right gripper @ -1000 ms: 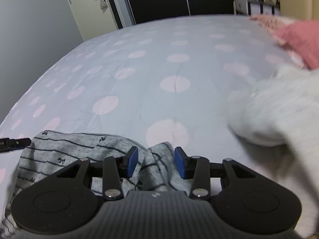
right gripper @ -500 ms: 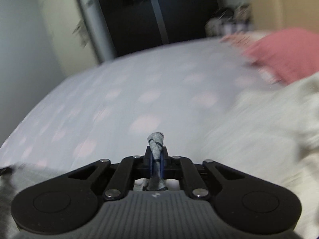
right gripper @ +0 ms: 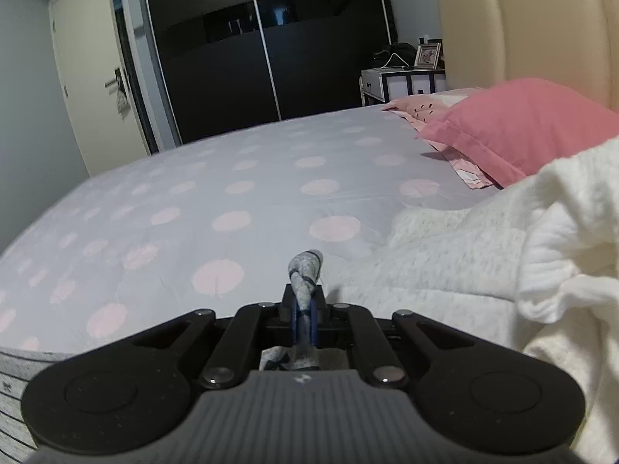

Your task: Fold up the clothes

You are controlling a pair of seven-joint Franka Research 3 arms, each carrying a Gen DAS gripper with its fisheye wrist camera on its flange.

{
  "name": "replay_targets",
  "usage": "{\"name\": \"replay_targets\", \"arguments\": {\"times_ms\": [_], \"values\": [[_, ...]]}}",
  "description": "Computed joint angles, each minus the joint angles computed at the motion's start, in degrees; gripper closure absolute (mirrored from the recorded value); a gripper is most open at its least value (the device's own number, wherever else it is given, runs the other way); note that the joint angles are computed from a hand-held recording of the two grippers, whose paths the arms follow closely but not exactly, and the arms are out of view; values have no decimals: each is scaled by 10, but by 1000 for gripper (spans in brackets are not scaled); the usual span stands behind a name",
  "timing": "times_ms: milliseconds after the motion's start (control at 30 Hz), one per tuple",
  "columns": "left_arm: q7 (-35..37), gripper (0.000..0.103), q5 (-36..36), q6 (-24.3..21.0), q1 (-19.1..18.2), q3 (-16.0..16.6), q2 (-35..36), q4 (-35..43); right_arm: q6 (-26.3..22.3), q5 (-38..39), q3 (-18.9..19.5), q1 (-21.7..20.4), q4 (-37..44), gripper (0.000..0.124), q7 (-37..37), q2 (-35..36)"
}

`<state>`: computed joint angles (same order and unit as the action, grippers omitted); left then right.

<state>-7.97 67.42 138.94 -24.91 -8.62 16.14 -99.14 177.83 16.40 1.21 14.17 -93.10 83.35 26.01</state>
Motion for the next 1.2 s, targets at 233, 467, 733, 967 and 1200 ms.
{"name": "replay_targets", "arguments": {"times_ms": [233, 467, 733, 967, 1200], "values": [[62, 55, -77, -20, 10, -5, -2, -18, -42, -75, -56, 37, -1, 88, 29, 10], [96, 54, -85, -30, 11, -13, -25, -25, -21, -149, -124, 96, -38, 62, 56, -18], [171, 54, -92, -51, 3, -39, -75, -19, -55, -119, -30, 11, -108, 51, -29, -122], [268, 54, -99, -80, -16, -84, -148, -29, -159, 127, 43, -47, -197, 48, -358, -280], [400, 54, -168, -83, -40, -140, -239, -101, -291, 171, -24, 18, -357, 54, -564, -486]]}}
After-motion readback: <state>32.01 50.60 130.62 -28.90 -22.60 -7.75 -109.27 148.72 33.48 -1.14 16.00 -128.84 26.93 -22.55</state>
